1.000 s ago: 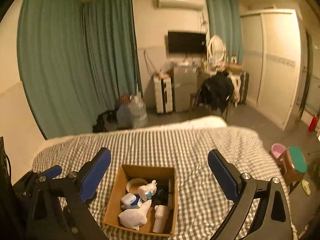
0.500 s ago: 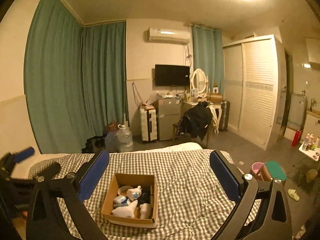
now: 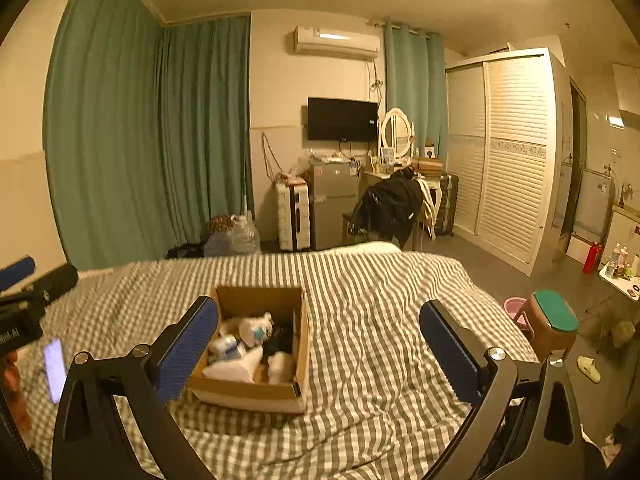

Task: Organize objects

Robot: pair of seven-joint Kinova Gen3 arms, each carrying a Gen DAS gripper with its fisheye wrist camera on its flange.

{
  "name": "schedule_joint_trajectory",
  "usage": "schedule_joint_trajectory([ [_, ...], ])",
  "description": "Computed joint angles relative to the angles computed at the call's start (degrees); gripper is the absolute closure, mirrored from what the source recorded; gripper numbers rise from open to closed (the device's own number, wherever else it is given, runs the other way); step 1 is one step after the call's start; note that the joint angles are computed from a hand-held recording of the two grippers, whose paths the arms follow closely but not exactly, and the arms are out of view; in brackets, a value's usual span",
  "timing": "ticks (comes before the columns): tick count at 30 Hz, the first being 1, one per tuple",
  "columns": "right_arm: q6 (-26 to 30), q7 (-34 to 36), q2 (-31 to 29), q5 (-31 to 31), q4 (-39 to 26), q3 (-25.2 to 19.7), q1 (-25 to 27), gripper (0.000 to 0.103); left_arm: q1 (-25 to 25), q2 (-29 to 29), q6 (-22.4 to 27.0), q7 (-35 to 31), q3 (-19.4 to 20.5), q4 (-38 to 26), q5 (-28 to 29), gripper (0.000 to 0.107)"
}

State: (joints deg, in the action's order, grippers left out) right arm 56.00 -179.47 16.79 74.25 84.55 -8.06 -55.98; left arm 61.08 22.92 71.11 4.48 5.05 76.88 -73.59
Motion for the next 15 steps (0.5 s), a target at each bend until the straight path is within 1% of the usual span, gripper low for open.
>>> schedule_joint_trajectory([
  [3, -1.43, -2.59, 1.63, 0.93, 2.26, 0.04, 0.73, 0.002, 0.25, 1.86, 0.43, 1.58, -0.41, 1.69, -0.68, 0.004],
  [4, -1.92, -4.76, 2.28, 2.13, 3.60, 0.87, 0.16, 0.002, 0.21, 2.35, 0.37, 1.85, -0.47, 2.01, -0.48, 0.004],
  [8, -2.08, -11.01, 4.38, 6.22, 6.54, 1.34, -0.36, 0.002, 0.38, 4.55, 0.15, 3.66, -0.93, 3.08, 0.89, 0.004],
  [12, -2.49, -15.26, 6.19, 8.15, 8.57, 1.30, -0.24, 0.002, 1.73, 6.70, 1.66, 8.85, -2.04, 4.24, 2.12, 0.004],
  [15, -2.00, -17.93, 7.02, 9.45, 9.77, 1.29, -0.64, 0.002, 1.98, 6.34, 0.27, 12.93, -2.10, 6.59, 2.09, 0.004],
])
